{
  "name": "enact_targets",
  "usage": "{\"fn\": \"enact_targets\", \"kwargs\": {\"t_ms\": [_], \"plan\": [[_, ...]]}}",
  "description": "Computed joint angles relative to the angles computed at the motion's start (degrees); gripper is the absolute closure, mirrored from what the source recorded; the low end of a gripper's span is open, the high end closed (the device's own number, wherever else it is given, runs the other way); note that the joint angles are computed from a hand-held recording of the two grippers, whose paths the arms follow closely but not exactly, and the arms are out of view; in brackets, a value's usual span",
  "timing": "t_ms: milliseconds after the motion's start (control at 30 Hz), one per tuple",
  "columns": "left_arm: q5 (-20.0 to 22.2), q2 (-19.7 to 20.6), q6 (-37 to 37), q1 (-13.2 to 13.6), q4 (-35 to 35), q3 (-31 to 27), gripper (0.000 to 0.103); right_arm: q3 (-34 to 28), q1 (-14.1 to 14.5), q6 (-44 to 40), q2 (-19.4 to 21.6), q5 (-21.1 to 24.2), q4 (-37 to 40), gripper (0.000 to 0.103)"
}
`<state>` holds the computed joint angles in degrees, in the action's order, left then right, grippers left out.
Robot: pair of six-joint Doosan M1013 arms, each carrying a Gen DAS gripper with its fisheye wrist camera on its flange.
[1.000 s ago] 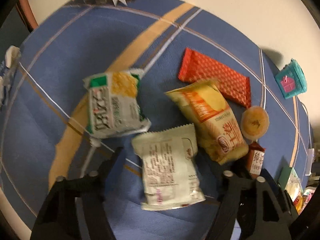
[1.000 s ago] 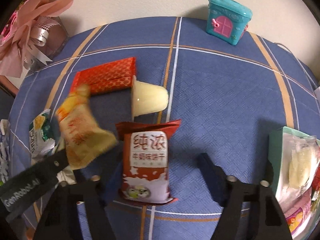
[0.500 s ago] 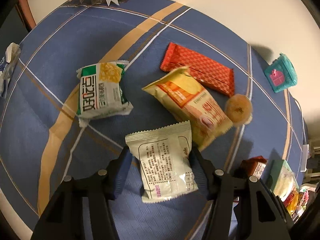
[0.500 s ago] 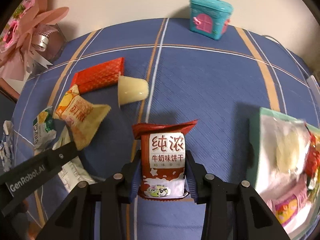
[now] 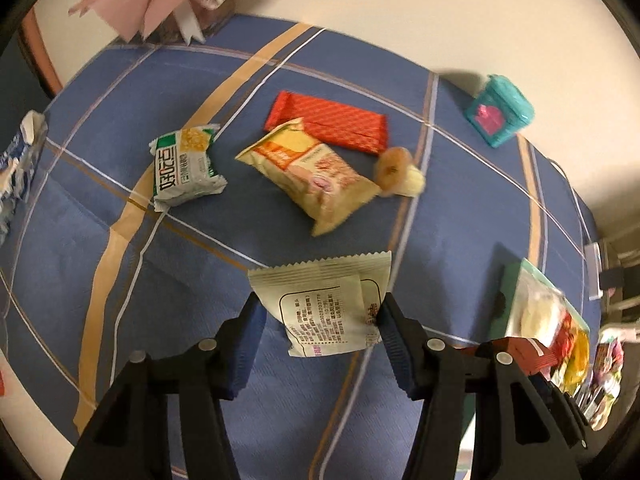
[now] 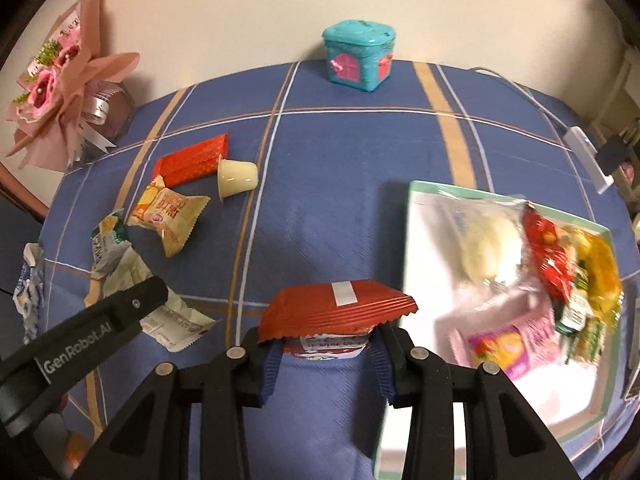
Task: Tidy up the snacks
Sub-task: 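Carry the sachet with the left tool while the right tool carries the biscuit pack into the tray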
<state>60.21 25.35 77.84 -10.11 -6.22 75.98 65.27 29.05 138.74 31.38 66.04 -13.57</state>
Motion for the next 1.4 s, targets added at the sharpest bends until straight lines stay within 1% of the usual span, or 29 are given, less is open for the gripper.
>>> {"fn": "enact_targets", "kwargs": {"t_ms": [33,167,400,567,733,800,900,1067,1233,1400], "plan": [[-0.14,-0.18,0.57,0.08,-0.11,0.00,0.045,0.79,-0.04,0.34,-0.65,-0.43,0.14,0.061],[-1.28,-2.17,2.24,-1.02,-0.13,1.38,0.045,3.76,-0.15,1.70,-3.45,-1.47,-0.03,0.061],[-3.68,-5.71,4.45,-3.55,0.96,4.27,0.045,7.20,-0.13,4.15,-7.31,-2.04,-1.65,0.061],[-4.78,-6.95,5.29,-4.96,1.03,5.18,0.045,10.53,-0.69,7.13,-10.39,-3.20,-2.14,0.061],[-5.29,-7.53,6.12,-6.87,2.10,5.54,0.045,14.31,-2.02,11.39,-13.63,-3.46,-3.42,0.061],[-5.24,-7.62,6.98,-7.88,2.48,5.61,0.045,15.48,-2.77,13.45,-14.67,-2.72,-4.20,0.061],[-4.68,-7.61,9.73,-8.99,0.69,5.60,0.045,17.03,-3.59,16.59,-16.17,-0.99,-5.92,0.061],[-4.13,-7.82,13.32,-11.28,-0.36,5.82,0.045,19.28,-4.73,20.20,-18.37,-0.33,-7.29,0.061],[-3.71,-8.02,15.53,-12.92,-0.44,6.12,0.045,20.45,-5.24,21.39,-19.51,0.23,-7.69,0.061],[-2.44,-7.61,15.89,-13.70,0.00,6.01,0.044,21.06,-5.37,20.60,-19.56,0.67,-6.60,0.061]]}}
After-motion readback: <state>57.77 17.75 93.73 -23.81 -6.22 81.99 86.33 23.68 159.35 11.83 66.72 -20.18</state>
